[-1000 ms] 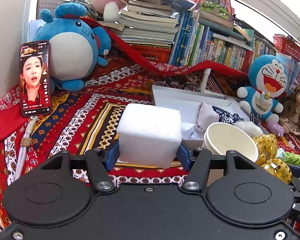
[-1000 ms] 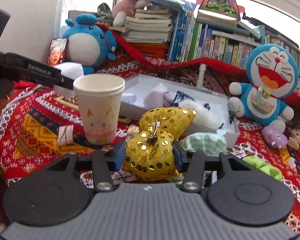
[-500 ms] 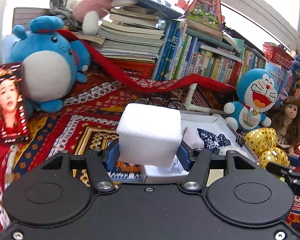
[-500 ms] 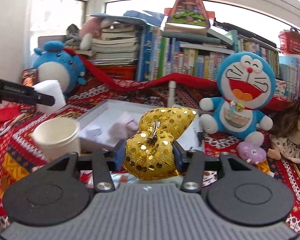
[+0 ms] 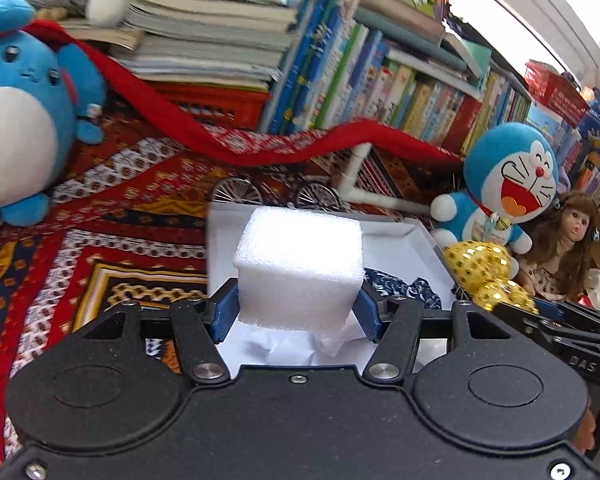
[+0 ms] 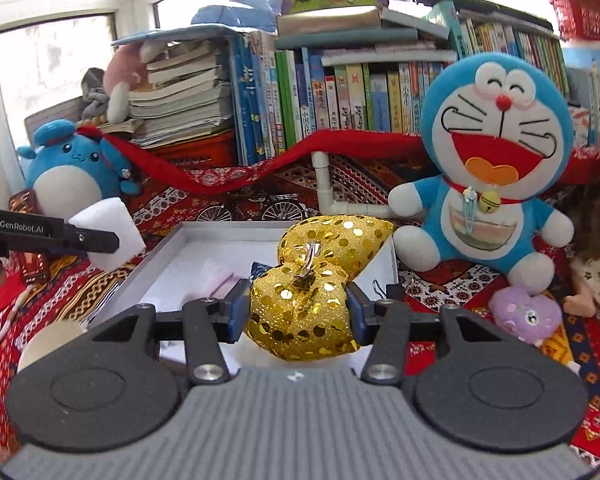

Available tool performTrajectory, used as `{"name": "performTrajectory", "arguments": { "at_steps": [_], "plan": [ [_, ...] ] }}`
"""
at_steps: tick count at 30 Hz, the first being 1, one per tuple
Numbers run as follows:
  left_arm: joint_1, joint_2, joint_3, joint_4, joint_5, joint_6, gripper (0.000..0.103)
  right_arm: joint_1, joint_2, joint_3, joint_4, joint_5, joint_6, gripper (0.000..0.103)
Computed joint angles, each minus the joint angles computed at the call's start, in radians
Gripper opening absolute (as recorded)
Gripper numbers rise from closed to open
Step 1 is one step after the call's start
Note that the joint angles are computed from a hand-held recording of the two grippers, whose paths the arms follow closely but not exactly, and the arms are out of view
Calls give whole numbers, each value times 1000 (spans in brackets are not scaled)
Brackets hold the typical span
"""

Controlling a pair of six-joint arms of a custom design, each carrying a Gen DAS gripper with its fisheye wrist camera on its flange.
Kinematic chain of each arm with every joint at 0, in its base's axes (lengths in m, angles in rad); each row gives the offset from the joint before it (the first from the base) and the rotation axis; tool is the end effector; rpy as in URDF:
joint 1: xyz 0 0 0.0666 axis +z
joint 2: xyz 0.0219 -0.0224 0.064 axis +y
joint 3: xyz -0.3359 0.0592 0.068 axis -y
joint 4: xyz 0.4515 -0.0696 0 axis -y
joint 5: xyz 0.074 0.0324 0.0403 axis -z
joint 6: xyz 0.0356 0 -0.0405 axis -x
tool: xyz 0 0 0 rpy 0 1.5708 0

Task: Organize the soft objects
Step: 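Lower the cube and bow into the tray and open both tools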

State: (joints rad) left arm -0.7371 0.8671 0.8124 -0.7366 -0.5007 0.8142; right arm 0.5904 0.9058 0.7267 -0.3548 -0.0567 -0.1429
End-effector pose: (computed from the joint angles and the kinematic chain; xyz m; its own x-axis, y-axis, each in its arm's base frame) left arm 0.2934 -0.2438 0.3310 -0.6086 -0.3091 -0.7308 -0.1497 0.9492 -0.2768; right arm 0.3369 0.2277 0.3005 -0.5034 -0.1662 -0.8479 -0.5300 0.8344 0.1511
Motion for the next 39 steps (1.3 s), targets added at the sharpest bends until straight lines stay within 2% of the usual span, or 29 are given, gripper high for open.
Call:
{"name": "performTrajectory", "arguments": {
  "at_steps": [6,11,17,23,27,31,33,34,39],
  "plan": [
    [52,88,50,43,117,-49,58,-25,101,66,-9,-57,-23,55],
    [79,162,87,47,175,-72,58,-29,168,113,-23,-70,-22,55],
    [97,200,103,33,198,-75,58,-37,218,143,-35,-71,-63,56],
    [110,198,94,32,209,-72,58,-50,247,157,-36,-133,-119,56],
    [115,194,88,35,236,-76,57,-37,261,168,-48,-120,-111,57],
    [112,203,93,21,240,-73,59,-35,263,168,-49,-118,-114,62],
    [109,200,88,24,238,-70,62,-38,257,162,-43,-122,-118,66],
    [108,196,85,27,239,-70,64,-39,254,160,-42,-124,-119,72],
    [102,181,80,25,237,-71,70,-41,229,147,-37,-126,-110,78]
  ]
}}
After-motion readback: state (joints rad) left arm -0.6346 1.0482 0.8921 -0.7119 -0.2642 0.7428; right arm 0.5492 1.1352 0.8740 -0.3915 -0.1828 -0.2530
